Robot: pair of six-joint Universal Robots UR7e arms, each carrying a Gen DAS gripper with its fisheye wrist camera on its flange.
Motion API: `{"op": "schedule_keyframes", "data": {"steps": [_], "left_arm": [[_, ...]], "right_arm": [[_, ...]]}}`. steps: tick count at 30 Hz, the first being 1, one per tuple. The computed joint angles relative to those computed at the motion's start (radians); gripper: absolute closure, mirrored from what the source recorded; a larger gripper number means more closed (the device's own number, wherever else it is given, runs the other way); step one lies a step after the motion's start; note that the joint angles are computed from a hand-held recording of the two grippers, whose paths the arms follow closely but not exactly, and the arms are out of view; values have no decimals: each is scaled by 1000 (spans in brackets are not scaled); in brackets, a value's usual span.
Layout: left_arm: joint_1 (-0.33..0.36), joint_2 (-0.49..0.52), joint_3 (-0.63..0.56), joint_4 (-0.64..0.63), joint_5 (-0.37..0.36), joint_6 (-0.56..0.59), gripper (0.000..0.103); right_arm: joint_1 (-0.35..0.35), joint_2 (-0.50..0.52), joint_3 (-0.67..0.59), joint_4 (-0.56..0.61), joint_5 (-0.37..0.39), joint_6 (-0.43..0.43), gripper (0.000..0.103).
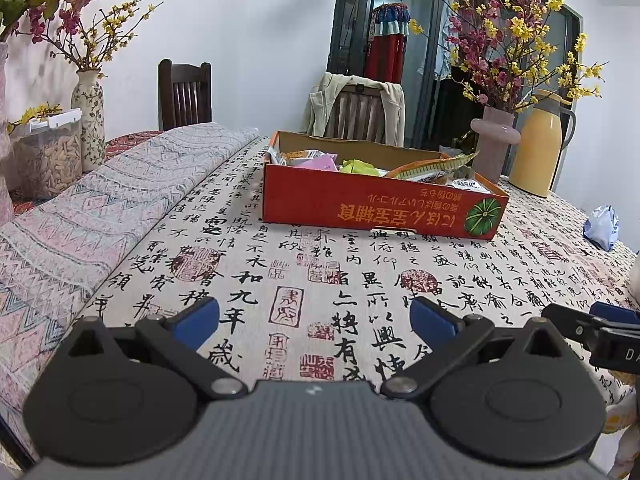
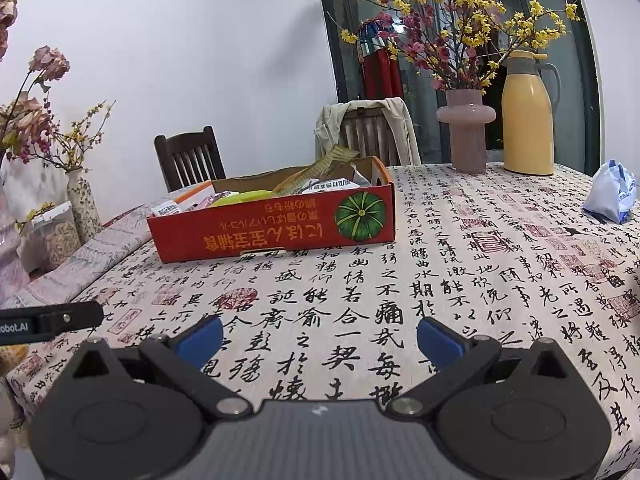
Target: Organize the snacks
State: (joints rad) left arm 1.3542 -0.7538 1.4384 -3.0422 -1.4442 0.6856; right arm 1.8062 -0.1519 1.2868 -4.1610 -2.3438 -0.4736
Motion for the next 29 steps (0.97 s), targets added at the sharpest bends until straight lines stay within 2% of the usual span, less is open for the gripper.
{"op": "schedule_keyframes", "data": {"steps": [29], "left_arm": [[4,-3,1,5,-17,-15,0]], "right_arm": [[3,4,-2,11,-7,9,0]]}}
